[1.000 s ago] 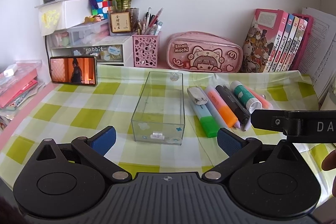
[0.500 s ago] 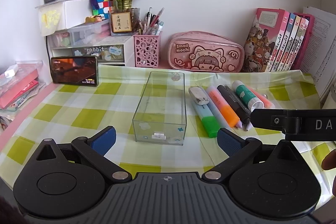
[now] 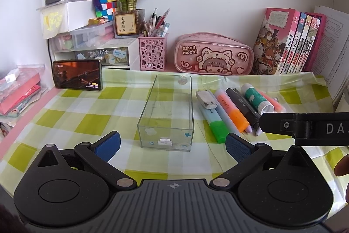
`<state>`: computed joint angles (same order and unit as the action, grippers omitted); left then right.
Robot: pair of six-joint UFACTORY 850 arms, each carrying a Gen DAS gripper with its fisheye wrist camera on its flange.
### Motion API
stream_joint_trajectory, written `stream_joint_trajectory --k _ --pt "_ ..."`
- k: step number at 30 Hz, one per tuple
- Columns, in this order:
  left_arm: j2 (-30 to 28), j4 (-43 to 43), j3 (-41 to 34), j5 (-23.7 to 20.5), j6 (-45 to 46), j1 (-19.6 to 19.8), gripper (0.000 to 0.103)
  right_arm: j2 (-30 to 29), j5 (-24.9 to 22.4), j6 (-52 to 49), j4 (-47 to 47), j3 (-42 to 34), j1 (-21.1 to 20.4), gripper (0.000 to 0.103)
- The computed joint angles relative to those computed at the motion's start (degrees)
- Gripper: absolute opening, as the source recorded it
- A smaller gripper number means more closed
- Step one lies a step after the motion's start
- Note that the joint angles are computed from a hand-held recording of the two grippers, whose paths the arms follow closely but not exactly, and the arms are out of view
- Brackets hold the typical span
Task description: Organize stationery
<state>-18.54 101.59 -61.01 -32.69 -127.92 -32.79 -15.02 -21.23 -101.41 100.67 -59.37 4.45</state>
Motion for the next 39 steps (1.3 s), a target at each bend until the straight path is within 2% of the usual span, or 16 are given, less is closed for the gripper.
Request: stream_joint_trajectory --k 17,19,22,24,30,33,36,39 --pt "-0.7 -1.9 -0.5 -2.1 1.2 0.1 0.098 -0.2 0.0 -0.8 0.6 0.1 -0.1 0.088" --pt "-1.0 -2.0 -0.7 -2.5 1.6 0.1 0.098 -0.1 1.4 -2.7 2.4 0.2 0.3 0.088" --pt "-1.6 -2.8 -1.2 -3.1 2.6 0.1 0.098 0.2 5.1 -11.5 10.0 0.8 1.6 0.088" --pt "-2.0 -3.0 -1.4 -3.2 2.7 0.3 0.098 0.2 5.5 -14.0 11.6 0.9 1.7 0.088" --pt "-3.5 -3.0 -2.1 -3.3 3.2 0.9 0.098 -1.7 4.0 -7.7 6.7 -1.3 0.1 0.088" --pt "-4.1 -2.6 -2.3 -2.7 3.1 1.3 0.098 -4.4 1.9 1.7 0.1 -4.5 -1.5 0.088" --pt "-4.6 -2.1 -2.6 -2.4 2.9 1.8 0.098 -7.7 2.2 11.7 -8.2 -9.1 -1.8 0.088" --pt "-5.2 0.6 -3.0 -1.7 1.9 2.3 0.098 -10.3 2.3 16.8 -14.8 -13.6 -1.3 0.081"
